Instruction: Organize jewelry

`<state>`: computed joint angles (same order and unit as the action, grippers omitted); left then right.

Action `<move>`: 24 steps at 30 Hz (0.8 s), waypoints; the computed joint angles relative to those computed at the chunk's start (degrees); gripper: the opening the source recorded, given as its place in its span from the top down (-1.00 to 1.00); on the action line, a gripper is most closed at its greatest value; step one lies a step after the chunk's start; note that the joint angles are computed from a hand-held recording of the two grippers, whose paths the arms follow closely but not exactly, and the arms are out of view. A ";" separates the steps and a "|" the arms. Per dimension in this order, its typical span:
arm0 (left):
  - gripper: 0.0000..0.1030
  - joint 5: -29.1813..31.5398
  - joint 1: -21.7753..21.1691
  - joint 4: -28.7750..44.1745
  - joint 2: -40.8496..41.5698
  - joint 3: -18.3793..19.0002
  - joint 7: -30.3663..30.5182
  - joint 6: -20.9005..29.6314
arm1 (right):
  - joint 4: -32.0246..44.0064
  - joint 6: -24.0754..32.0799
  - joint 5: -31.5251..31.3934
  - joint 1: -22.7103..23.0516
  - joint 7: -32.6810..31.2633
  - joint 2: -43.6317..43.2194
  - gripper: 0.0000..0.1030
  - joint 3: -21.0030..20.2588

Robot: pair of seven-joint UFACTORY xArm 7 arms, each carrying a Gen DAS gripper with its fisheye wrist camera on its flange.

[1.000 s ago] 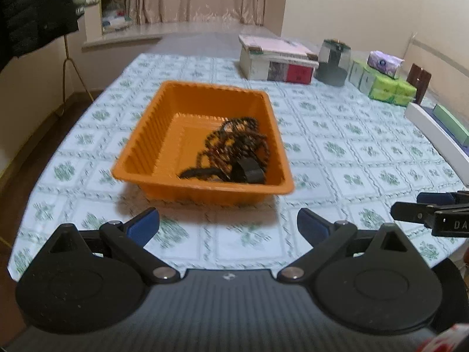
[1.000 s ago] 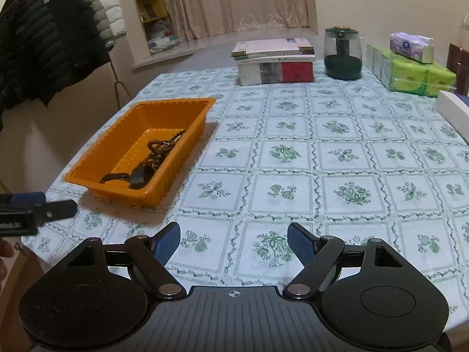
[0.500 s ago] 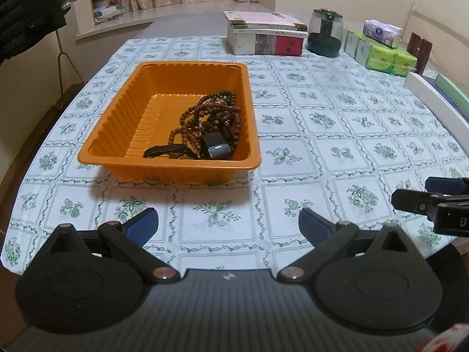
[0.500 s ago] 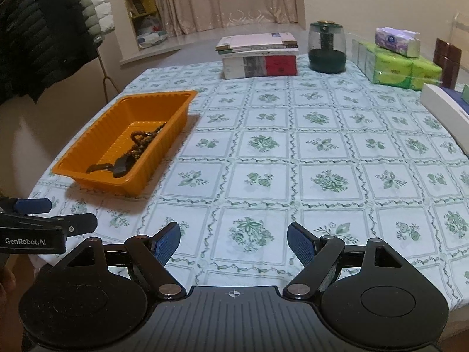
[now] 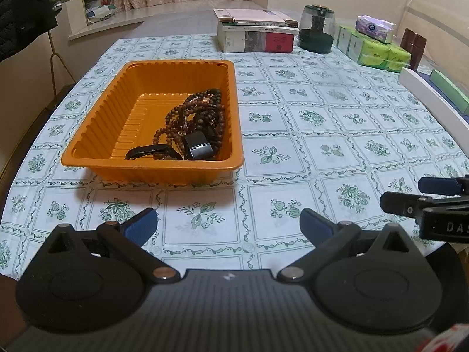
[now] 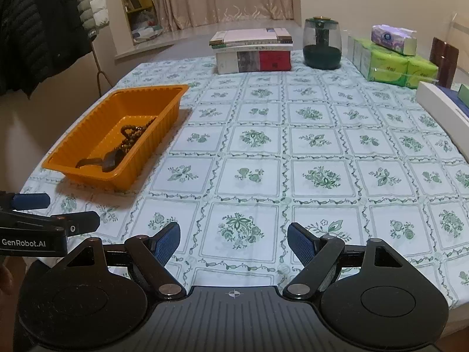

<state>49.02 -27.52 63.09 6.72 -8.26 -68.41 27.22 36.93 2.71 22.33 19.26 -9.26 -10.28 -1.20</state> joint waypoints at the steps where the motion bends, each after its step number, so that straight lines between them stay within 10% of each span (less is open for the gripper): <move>1: -0.99 0.33 -0.08 0.06 0.10 0.04 -0.36 0.14 | 0.07 0.04 -0.24 -0.16 0.22 0.13 -0.55 0.17; 24: -0.99 2.05 -0.59 0.47 1.37 0.73 -2.57 0.39 | 1.28 1.16 0.71 -1.03 -0.33 1.37 -0.55 0.90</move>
